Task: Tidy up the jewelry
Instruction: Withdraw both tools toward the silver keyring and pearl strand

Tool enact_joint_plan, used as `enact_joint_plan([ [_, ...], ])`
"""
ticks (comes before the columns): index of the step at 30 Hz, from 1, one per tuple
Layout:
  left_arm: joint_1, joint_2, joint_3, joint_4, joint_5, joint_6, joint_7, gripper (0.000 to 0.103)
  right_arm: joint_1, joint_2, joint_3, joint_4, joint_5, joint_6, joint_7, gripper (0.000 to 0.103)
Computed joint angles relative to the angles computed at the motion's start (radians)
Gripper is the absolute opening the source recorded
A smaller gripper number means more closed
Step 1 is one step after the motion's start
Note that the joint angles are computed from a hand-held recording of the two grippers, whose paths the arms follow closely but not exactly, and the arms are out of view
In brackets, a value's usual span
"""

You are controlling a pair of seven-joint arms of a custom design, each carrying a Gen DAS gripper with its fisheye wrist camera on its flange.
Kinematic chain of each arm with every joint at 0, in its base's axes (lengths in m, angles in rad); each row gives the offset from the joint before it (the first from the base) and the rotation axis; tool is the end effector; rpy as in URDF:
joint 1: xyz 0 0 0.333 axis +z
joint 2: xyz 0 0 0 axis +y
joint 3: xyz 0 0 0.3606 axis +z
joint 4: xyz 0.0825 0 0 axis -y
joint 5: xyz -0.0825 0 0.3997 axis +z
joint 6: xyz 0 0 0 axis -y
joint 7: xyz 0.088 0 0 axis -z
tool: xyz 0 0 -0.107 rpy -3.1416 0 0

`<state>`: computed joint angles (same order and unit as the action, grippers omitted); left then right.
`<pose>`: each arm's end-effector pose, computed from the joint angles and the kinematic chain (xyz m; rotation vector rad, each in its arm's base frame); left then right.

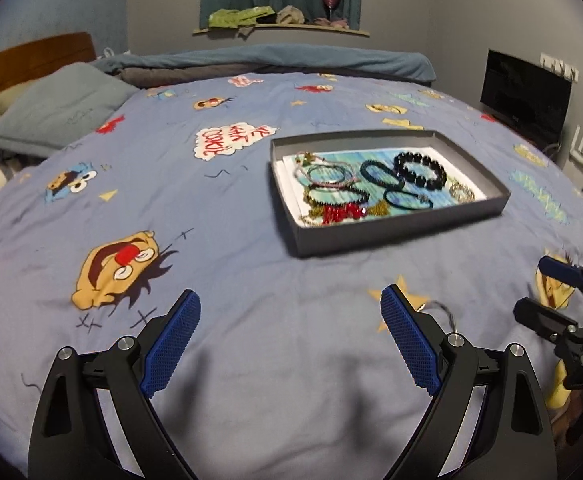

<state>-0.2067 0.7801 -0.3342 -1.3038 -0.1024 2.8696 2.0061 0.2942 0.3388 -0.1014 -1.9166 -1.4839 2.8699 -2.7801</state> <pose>0.7647 -0.3404 0.4136 -1.0941 2.3400 -1.0588 0.6363 0.1866 0.3796 -1.3475 1.9538 -0.8129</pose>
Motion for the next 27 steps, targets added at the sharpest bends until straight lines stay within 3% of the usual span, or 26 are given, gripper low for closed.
enact_joint_plan([
  [3,0.006,-0.013,-0.007,-0.029,0.002,0.011,0.01,0.091,0.001,0.007,0.004,-0.005,-0.012,0.037,0.025,0.098],
  [11,0.014,-0.025,-0.022,-0.057,-0.004,0.016,0.034,0.091,0.047,0.054,-0.002,0.025,0.092,0.054,-0.119,0.095],
  [16,0.016,-0.024,-0.027,-0.054,-0.01,-0.002,0.041,0.091,0.071,0.089,-0.017,0.043,0.203,0.08,-0.223,0.072],
  [21,0.011,-0.022,-0.029,-0.052,-0.014,-0.016,0.055,0.091,0.089,0.119,-0.041,0.056,0.299,0.129,-0.301,0.035],
  [24,0.018,-0.018,-0.045,-0.048,-0.021,-0.028,0.081,0.089,0.101,0.136,-0.049,0.063,0.358,0.137,-0.366,0.033],
  [25,0.026,-0.014,-0.057,-0.044,-0.028,-0.04,0.097,0.083,0.108,0.139,-0.056,0.064,0.373,0.137,-0.382,0.029],
  [27,0.028,-0.006,-0.07,-0.028,-0.036,-0.086,0.125,0.062,0.109,0.141,-0.055,0.059,0.423,0.136,-0.433,0.007],
])
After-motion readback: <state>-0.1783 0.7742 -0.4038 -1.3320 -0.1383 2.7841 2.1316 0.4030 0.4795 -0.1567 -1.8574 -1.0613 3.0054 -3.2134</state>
